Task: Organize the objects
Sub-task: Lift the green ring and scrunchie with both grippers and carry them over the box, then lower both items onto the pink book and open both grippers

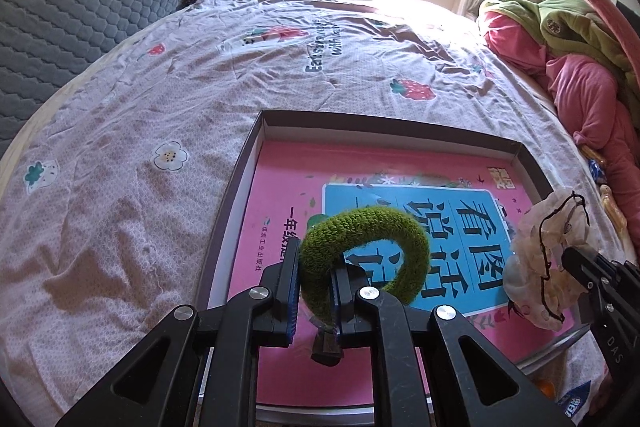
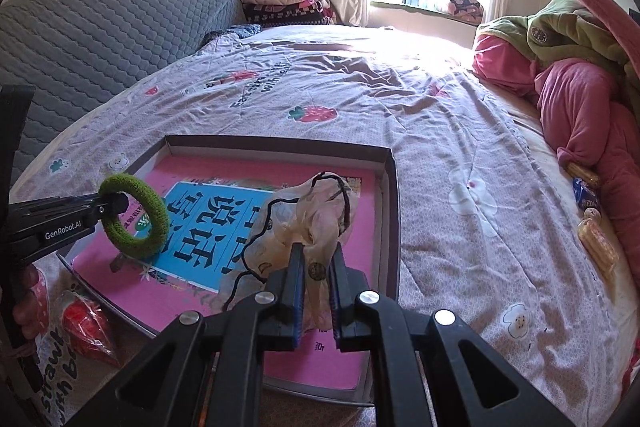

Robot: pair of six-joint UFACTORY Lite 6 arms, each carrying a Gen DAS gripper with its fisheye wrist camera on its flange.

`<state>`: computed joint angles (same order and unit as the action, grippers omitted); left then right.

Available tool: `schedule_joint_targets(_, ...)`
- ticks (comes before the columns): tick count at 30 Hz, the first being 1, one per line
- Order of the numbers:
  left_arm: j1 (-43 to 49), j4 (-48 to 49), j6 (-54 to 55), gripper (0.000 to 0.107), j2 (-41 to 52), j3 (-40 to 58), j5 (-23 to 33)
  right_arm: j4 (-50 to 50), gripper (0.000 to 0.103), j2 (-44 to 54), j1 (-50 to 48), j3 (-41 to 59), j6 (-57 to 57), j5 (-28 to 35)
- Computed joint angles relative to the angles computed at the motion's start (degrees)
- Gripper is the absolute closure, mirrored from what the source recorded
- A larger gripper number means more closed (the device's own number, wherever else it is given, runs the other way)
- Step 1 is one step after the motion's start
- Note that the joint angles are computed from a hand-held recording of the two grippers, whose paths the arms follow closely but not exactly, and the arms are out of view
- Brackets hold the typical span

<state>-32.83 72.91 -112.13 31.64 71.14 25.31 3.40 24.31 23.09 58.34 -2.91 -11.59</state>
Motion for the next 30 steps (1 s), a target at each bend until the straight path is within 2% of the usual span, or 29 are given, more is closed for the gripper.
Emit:
schedule_joint_targets(7, 0.5, -2.8, 2.8, 0.093, 1.4, 1.2, -0.4, 0.5, 0.09, 0.2, 0.3, 0.3, -0.5, 1.0)
schedule_joint_targets(11, 0.7, -4.0, 4.0, 0.092, 1.3, 1.0, -0.3, -1.9, 0.081, 0.5, 0.3, 0.9, 2.4, 2.0)
schedule_joint_targets(17, 0.8, -4.8, 4.4, 0.088, 0.7, 0.2, -0.2, 3.0, 0.073, 0.1, 0.4, 0.8, -2.0, 2.1)
schedule_joint_targets(21, 0.5, -4.1, 3.3, 0.086, -0.2, -0.8, 0.3, 2.2, 0.063, -0.7, 0.3, 0.6, -1.1, 2.3)
schedule_joint_targets(23, 0.6, -3.8, 2.8, 0.086, -0.7, -1.4, 0.2, 5.4, 0.06, -0.9, 0.3, 0.5, -4.1, 2.2)
schedule_joint_targets(30, -0.1, -1.6, -0.7, 0.086, -3.3, -4.6, 0.5, 6.0, 0.058, -2.2, 0.6, 0.0, -4.7, 2.5)
